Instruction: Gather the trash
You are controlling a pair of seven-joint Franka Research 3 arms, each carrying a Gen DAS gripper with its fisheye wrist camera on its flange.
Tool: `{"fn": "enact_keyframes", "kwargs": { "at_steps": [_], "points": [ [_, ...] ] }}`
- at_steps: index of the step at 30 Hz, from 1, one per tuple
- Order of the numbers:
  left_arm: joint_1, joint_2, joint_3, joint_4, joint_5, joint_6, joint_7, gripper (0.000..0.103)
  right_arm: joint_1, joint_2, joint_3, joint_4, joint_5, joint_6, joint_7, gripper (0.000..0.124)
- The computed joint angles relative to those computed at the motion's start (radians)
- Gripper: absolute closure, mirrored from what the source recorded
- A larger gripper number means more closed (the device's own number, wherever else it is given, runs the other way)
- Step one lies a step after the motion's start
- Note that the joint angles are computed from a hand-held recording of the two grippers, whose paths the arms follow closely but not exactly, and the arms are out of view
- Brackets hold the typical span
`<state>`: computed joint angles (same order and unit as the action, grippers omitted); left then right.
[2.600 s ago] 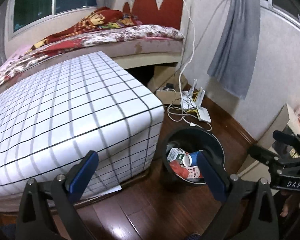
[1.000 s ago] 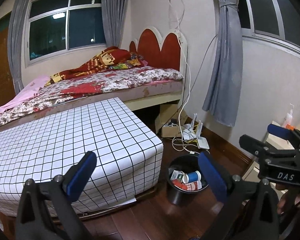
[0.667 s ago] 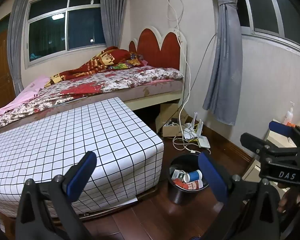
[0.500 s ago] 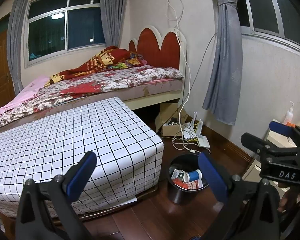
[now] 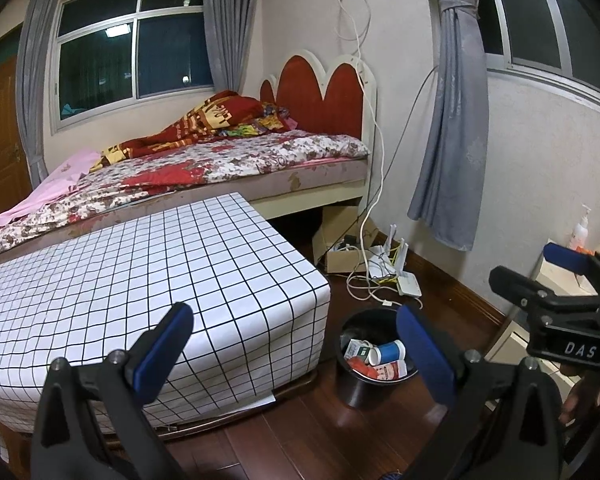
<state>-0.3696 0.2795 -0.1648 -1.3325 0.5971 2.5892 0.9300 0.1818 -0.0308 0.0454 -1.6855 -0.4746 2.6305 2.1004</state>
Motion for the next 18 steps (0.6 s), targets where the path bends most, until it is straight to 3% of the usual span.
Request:
{"fn": "enact_keyframes", "kwargs": {
  "at_steps": [18],
  "points": [
    [-0.001,0.003,0.000,0.006,-0.003,-0.003,0.004,0.001,0.000,-0.001,-0.002,0.000,0.010,0.000,-0.013,0.022]
  ]
}}
